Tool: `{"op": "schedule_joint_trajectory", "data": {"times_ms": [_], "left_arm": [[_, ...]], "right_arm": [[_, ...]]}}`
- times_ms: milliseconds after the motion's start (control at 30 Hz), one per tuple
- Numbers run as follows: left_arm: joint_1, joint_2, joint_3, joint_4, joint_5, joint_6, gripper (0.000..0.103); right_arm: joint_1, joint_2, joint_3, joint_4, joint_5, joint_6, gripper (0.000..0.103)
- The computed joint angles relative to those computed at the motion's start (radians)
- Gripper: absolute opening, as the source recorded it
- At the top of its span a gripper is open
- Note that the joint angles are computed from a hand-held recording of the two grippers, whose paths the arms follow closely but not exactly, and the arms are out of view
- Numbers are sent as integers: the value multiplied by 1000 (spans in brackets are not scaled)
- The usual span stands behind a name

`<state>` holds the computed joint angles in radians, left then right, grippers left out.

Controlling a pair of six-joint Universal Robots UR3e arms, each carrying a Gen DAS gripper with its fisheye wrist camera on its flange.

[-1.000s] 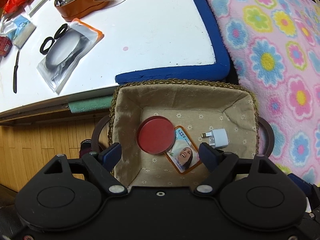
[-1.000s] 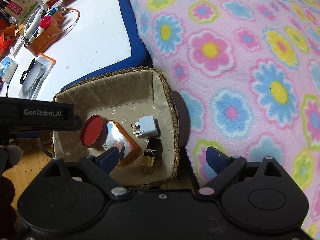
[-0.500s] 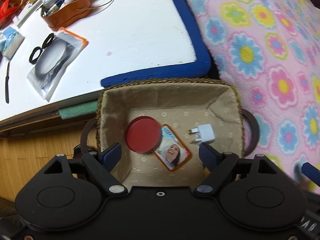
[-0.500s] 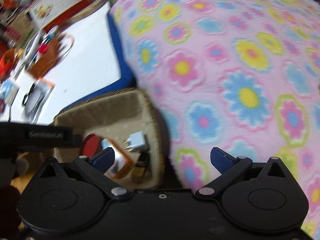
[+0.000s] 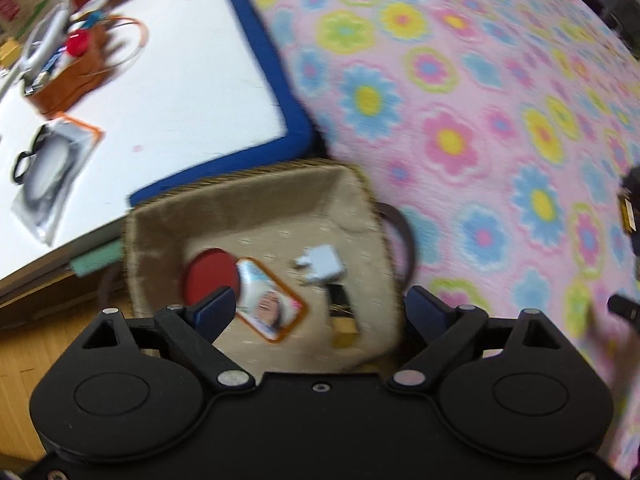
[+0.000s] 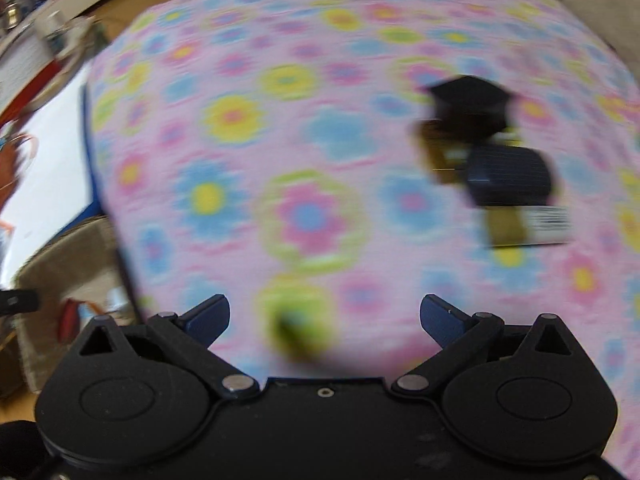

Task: Organize rigid objects
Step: 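Withdraw both open tools from the basket toward the items, then grasp the gold-and-white battery with the right tool while the left grasps the black square box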

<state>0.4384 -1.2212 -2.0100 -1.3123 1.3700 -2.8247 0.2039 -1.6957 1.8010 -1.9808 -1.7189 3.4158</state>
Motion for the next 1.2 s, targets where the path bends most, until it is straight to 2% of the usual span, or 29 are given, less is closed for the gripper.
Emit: {"op": "schedule_joint_trajectory", "data": {"times_ms": [67,167,333,600,633,733,867,1067,1200], "left_arm": [[-51,3,9,-5,1,-11,89],[-169,1,7,49,54,-70,89],[-321,-20,12,89,74,-137,89],[-529,-106,41,183,128,-244,89],[-541,-123,56,184,123,-257,89],[-588,-185,110,190,114,-310,89],[-679,-292,214,210,129,-384,89],[-812,-503,461,193,94,-466,89],[-897,-712,749,150,86,-490,89]], "right_arm": [[-98,-71,54,2,-5,-44,101],[-250,-137,107,-4,21,-105,101],[-426,-130,161,-89,76,-214,100],[-523,-71,202,-188,182,-299,92],[-538,-74,207,-184,204,-317,83],[-563,-102,232,-188,236,-366,84],[-627,-166,278,-179,278,-437,84],[-792,-333,425,-270,246,-555,84],[-1003,-441,486,-236,370,-654,84]]}}
